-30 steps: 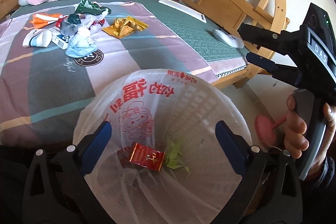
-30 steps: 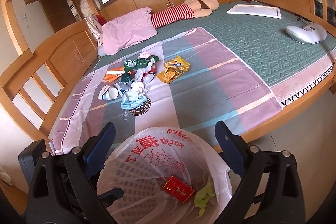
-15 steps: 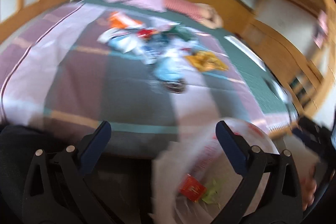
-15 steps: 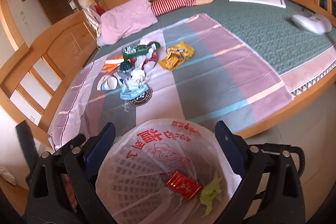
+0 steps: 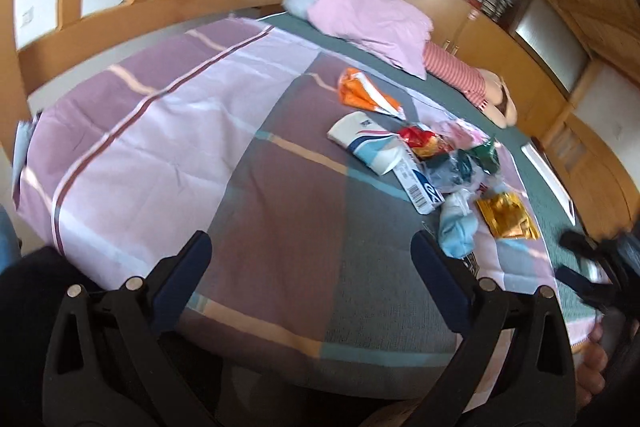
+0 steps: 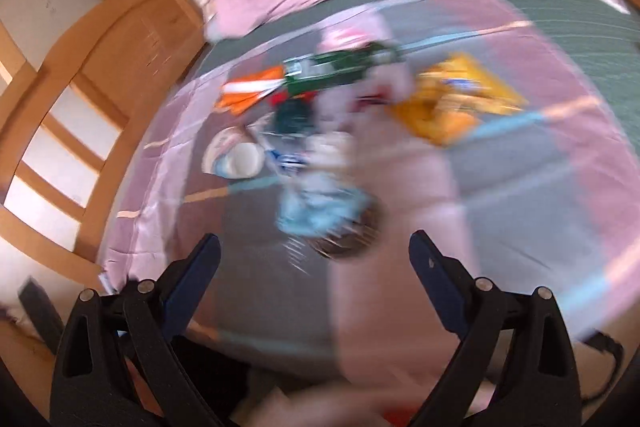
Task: Collect trash
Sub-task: 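Reach both grippers back to the trash pile on the bed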
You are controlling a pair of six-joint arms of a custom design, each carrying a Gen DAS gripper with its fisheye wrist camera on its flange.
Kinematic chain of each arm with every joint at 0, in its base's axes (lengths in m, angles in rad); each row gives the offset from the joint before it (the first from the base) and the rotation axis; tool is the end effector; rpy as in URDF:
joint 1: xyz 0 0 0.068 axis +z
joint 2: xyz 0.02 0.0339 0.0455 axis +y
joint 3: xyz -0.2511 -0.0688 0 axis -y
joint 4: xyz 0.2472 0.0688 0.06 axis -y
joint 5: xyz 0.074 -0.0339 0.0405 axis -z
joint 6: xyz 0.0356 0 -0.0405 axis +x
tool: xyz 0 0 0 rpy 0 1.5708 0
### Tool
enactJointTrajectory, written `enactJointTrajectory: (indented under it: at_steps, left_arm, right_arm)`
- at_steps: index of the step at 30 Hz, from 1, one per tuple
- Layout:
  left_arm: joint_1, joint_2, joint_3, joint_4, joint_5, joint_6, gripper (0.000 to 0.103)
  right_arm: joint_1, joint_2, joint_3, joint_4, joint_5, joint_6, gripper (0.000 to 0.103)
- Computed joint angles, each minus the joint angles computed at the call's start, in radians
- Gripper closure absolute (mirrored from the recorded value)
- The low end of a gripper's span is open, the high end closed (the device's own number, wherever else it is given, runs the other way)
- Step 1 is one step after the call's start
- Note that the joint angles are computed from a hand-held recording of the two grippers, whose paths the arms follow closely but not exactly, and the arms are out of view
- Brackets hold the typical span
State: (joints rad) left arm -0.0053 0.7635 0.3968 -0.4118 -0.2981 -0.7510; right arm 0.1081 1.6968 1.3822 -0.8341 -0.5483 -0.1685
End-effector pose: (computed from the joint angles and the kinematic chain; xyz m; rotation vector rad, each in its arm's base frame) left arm 0.1678 0.0096 0.1786 -0.9734 2.0915 -0.0342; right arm 0.3439 0.0560 0.2480 -0.5171 2.5711 0.7189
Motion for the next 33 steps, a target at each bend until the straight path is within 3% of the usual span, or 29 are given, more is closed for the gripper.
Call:
enactJointTrajectory:
  at_steps: [4,5,8,9,11,14,16,17,18,19,21,23,24,28,32,33]
  left_arm:
    - [-0.048,-0.031,-0.018,0.012,-0.019,0.019,0.004]
    - [-0.048,-0.033,-0.024,0.019,-0.013,0.018,0.004]
    - [0.005,-0.055,-0.044,0.025,0.058,-0.013,0.004]
    - [0.034,-0.059,-0.050,0.029,0.092,-0.024,0.004]
    - [0.097,-0.076,-0.068,0.029,0.157,-0.068,0.004]
    - [0.138,-0.106,-0.091,0.028,0.182,-0.124,0.004]
    - [0.163,-0.105,-0.100,0.032,0.210,-0.148,0.004]
    - [0.171,-0.099,-0.101,0.036,0.221,-0.149,0.004]
    - [0.166,-0.094,-0.100,0.040,0.216,-0.151,0.004]
    - [0.158,-0.089,-0.100,0.044,0.207,-0.153,0.004]
    - [0.145,-0.071,-0.097,0.053,0.199,-0.150,0.004]
    - [0.139,-0.050,-0.094,0.064,0.200,-0.146,0.004]
    - [0.131,-0.038,-0.091,0.068,0.193,-0.148,0.004]
    - [0.110,-0.021,-0.083,0.069,0.182,-0.143,0.004]
    - [0.102,0.027,-0.068,0.080,0.190,-0.128,0.004]
    - [0.104,0.041,-0.063,0.084,0.197,-0.122,0.004]
  right_arm:
    - [0.189,0.180,0.126,0.053,0.211,0.075,0.022]
    - [0.221,0.221,0.152,0.054,0.266,0.076,0.032]
    - [0.256,0.301,0.197,0.022,0.333,0.082,0.084]
    - [0.249,0.304,0.194,0.005,0.285,0.081,0.086]
    - [0.235,0.268,0.152,-0.002,0.174,0.041,0.087]
    - [0.222,0.276,0.186,-0.152,-0.034,-0.136,0.087]
    - [0.192,0.267,0.213,-0.191,-0.114,-0.197,0.069]
    - [0.177,0.262,0.221,-0.182,-0.134,-0.192,0.043]
    - [0.147,0.259,0.231,-0.145,-0.168,-0.162,0.026]
    - [0.125,0.268,0.250,-0.106,-0.188,-0.116,0.026]
    - [0.088,0.305,0.293,-0.019,-0.137,0.035,0.026]
    - [0.097,0.359,0.346,0.032,0.055,0.137,0.026]
    - [0.105,0.403,0.386,0.035,0.134,0.153,0.026]
    - [0.155,0.530,0.480,-0.010,0.286,0.091,0.026]
    - [0.193,0.524,0.423,0.022,0.299,0.038,0.072]
    - [0.197,0.516,0.411,0.018,0.286,0.037,0.077]
